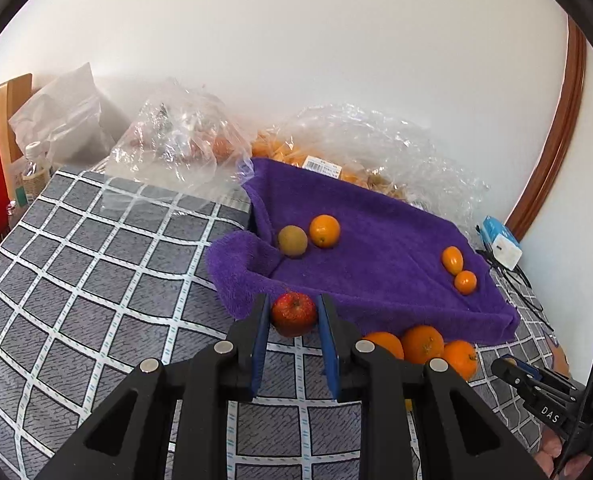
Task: Organize fruits
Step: 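Grasp the red apple with the left gripper while the right gripper holds its fruit, then carry the apple and yellow-green fruit over the towel and open both grippers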
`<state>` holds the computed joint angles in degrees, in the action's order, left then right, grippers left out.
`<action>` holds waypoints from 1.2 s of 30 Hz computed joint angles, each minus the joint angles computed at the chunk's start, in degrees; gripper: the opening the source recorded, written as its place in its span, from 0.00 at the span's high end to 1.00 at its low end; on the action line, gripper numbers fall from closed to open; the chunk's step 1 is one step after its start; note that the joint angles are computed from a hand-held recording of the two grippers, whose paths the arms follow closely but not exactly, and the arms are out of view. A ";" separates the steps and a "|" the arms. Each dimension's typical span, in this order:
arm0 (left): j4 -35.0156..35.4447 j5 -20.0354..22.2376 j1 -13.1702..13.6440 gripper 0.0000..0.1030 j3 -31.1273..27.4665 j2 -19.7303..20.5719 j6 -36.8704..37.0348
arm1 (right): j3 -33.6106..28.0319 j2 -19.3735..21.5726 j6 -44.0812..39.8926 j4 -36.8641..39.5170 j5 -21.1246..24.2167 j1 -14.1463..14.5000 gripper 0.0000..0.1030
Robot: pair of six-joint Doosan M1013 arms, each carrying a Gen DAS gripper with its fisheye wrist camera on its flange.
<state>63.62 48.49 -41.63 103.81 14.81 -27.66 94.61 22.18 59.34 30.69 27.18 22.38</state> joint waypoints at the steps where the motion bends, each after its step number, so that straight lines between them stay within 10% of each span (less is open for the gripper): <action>1: 0.56 0.02 -0.06 0.78 0.19 -0.15 -0.80 | -0.05 -0.02 0.34 -0.11 -0.16 -0.03 0.77; 20: 1.12 2.64 -0.20 0.78 0.74 -1.30 -3.76 | -4.62 -1.44 6.38 -4.28 -0.82 0.72 0.77; 36: -6.62 5.21 2.68 0.78 -4.89 -1.37 13.07 | -11.45 1.88 13.02 -7.79 0.03 0.62 0.77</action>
<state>57.00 53.70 -38.95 98.93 13.44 -14.59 83.16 24.05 72.37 22.90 27.21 23.00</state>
